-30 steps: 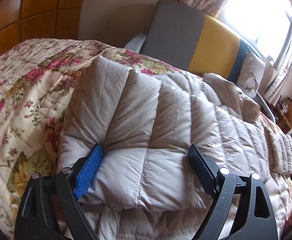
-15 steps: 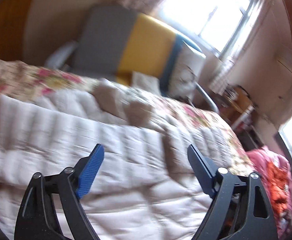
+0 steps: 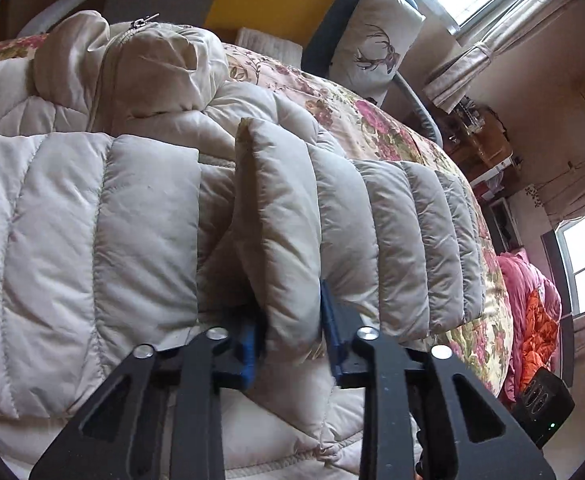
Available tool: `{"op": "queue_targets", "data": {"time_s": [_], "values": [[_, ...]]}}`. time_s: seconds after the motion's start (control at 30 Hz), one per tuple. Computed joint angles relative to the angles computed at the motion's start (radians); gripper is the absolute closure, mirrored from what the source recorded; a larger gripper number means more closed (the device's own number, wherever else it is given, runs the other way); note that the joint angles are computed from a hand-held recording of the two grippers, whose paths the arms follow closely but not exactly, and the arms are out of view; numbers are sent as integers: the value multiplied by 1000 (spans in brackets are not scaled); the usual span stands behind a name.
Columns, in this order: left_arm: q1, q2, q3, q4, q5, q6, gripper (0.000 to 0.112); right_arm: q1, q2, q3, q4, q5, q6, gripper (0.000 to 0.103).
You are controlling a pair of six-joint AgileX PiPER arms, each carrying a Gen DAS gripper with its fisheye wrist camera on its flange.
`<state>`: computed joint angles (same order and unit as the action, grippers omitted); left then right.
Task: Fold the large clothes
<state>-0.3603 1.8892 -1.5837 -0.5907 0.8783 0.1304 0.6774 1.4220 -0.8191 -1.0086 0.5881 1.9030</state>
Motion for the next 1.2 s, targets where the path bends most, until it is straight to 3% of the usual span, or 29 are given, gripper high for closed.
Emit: {"op": "queue_targets", "data": {"time_s": [0.17,0.37,0.53,0.73,0.93,1.07,1.2], "values": [[43,-97,16,-112,-1,88,101,4,-3,4,-7,1,10,2],[167,-179,-16,-231,98,169,101,1,-5,6,-4,-2,7,2],[296,-259,57,-223,120,256,101,5,-1,-3,5,7,-1,2],[438,-275,166,-223,106,342,101,5,-1,-3,5,7,-1,2],[510,-242,287,-198,24,412,101,11,-5,1,-5,7,15,2],[557,-236,384,-364,-8,533,101,57,-29,-49,74,125,-59,2],[561,-255,434,-417,-36,608,101,62,-98,-104,-8,193,-21,2]]}}
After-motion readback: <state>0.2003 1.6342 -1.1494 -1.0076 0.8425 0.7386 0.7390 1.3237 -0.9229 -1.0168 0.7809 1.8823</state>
